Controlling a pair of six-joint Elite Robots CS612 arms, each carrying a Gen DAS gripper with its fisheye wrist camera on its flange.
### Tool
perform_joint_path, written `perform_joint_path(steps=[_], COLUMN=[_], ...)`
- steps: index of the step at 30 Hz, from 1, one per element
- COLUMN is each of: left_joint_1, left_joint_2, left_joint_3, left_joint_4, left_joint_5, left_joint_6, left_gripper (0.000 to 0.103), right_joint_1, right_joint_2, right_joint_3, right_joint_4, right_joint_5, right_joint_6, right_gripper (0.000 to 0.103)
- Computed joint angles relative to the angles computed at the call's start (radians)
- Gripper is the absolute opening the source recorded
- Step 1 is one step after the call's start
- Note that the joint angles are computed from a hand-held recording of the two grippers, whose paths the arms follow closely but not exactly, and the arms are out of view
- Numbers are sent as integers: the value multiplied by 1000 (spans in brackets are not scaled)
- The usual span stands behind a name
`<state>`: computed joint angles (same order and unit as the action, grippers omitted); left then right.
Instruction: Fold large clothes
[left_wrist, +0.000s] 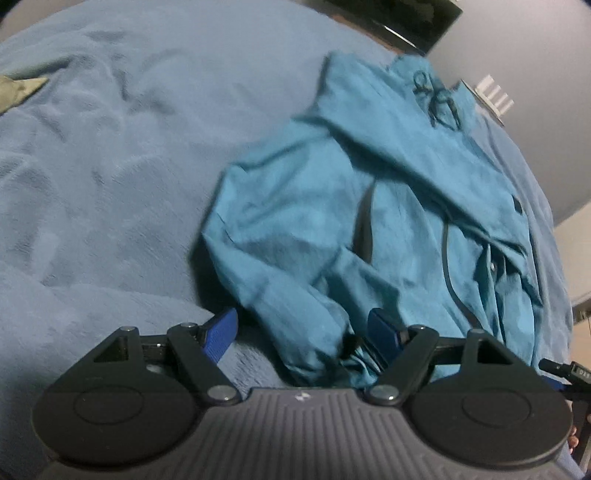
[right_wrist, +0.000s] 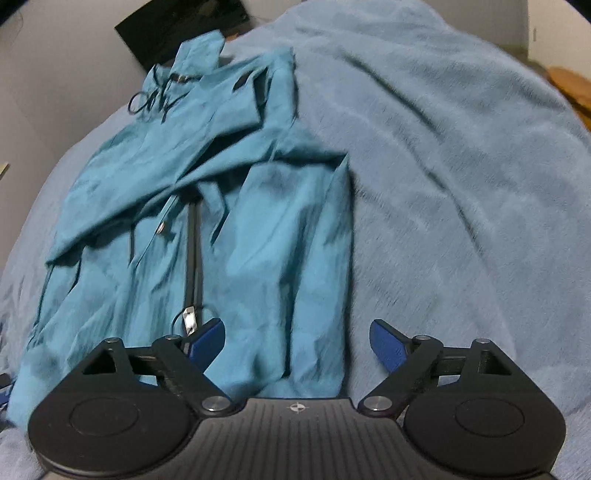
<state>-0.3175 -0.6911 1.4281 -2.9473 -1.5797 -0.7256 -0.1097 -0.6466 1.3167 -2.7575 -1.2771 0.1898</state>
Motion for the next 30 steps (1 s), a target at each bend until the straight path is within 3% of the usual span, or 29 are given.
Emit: perform_joint_path(steps=[6,14,16,20,21,23,24,28,30], left_joint_1=[-4,21,21,23,23,26,32,52,65], left_joint_2=[21,56,62,66,65,58,55,42,39], left_joint_3=[-42,-76,-89,-93,-86,-57,-40,21,49], left_joint_4=[85,88,110,120,100,23,-31,-255,-379], left_joint_5=[2,-65,-67,-84,-85,-100,-127,-211,-252], left_joint_6=[36,-32,-22,-16,-17,-37,-57,-142,-208], left_gripper=[76,74,70,38,32,20,19,16,14], right_joint_1=[2,15,16,13,14,16,14,1,-17], right_joint_2=[-32,-67,-64,-54,-54,-63,-66,-83,-89], right_joint_3=[29,78,76,74,79,105,121,184,216], right_joint_4=[94,111,104,97,78,8,-39,-220,-334], right_joint_5=[50,82,85,111,107,102,116,177,243], right_joint_6=[-24,-45,-30,12,11,6,4,57,120], right_gripper=[87,89,84,61,46,35,28,18,15])
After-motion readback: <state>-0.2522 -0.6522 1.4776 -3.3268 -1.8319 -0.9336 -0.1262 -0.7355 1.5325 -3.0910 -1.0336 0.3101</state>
